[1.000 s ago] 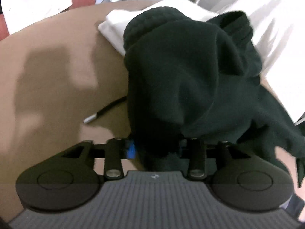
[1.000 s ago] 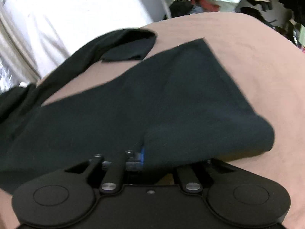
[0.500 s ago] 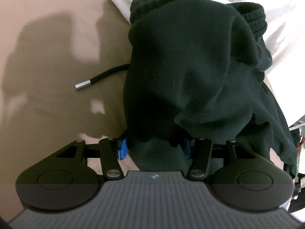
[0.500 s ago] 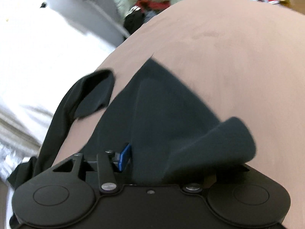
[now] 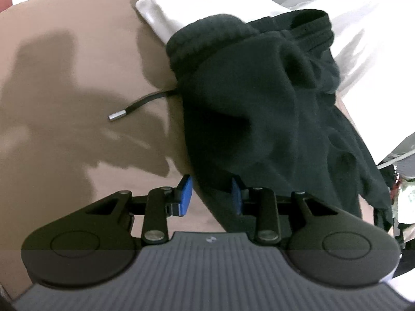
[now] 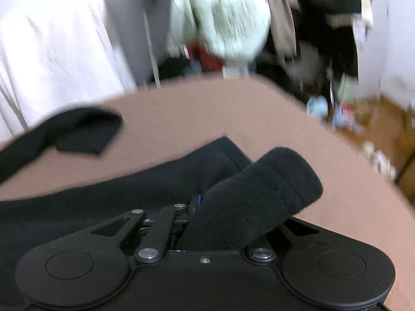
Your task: Fold clothes
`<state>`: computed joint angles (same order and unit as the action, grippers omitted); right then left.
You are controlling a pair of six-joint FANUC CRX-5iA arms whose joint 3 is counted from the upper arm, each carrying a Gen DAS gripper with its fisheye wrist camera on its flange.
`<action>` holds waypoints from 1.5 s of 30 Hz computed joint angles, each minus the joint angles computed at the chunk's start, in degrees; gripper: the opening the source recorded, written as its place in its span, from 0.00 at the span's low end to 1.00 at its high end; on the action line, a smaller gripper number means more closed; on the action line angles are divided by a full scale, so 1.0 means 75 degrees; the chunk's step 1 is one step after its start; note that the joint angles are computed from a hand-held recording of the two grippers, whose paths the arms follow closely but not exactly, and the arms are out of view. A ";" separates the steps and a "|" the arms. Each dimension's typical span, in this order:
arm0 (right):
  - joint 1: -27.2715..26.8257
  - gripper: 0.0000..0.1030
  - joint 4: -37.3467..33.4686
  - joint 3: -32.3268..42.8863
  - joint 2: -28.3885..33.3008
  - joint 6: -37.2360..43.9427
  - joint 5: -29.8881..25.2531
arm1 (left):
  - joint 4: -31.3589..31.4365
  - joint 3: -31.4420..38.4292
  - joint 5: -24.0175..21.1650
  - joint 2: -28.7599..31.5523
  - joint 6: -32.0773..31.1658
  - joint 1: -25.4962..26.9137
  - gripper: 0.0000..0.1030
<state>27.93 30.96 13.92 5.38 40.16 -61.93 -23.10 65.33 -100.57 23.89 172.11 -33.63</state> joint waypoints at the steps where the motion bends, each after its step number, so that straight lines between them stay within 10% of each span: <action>1: 0.0089 0.04 0.0164 -0.0054 0.0027 0.0044 -0.0015 | 0.0016 -0.0108 0.0022 -0.0052 0.0064 0.0000 0.31; 13: 0.0292 0.12 0.1645 -0.0132 0.0222 0.0008 -0.0717 | -0.1801 -0.0346 -0.1022 -0.0626 0.0895 -0.1091 0.39; 16: 0.0566 0.51 0.2500 0.0119 0.0392 -0.0531 -0.1181 | -0.2348 -0.0290 -0.1272 -0.0681 0.1320 -0.1325 0.46; 21: 0.0915 0.54 0.3291 0.0408 0.0413 -0.0880 -0.0509 | -0.1997 -0.1340 -0.0680 -0.1219 0.1843 -0.1061 0.55; 27: 0.1787 0.54 -0.1077 0.2265 0.0757 0.3578 0.0485 | -0.1436 -0.3885 0.1908 -0.2533 0.3375 -0.0499 0.58; 33: 0.2045 0.49 -0.6371 0.5511 0.2247 0.7848 -0.1952 | -0.2214 -0.5380 0.3250 -0.3292 0.5656 -0.0633 0.64; 37: 0.2691 0.51 -0.6249 0.6339 0.2984 0.9474 -0.2612 | -0.2448 -0.6340 0.4641 -0.3730 0.6750 -0.0522 0.65; 42: 0.3231 0.53 -0.5021 0.5734 0.3213 1.0760 -0.1762 | -0.2511 -0.6307 0.4841 -0.3573 0.6216 -0.0404 0.61; 44: 0.3232 0.49 -0.4981 0.5376 0.3068 1.0896 -0.1232 | -0.2673 -0.6132 0.4855 -0.3472 0.5729 -0.0493 0.18; 45: 0.3249 0.39 -0.4906 0.5428 0.3094 1.0898 -0.1211 | -0.2510 -0.5839 0.4640 -0.3348 0.5166 -0.0478 0.14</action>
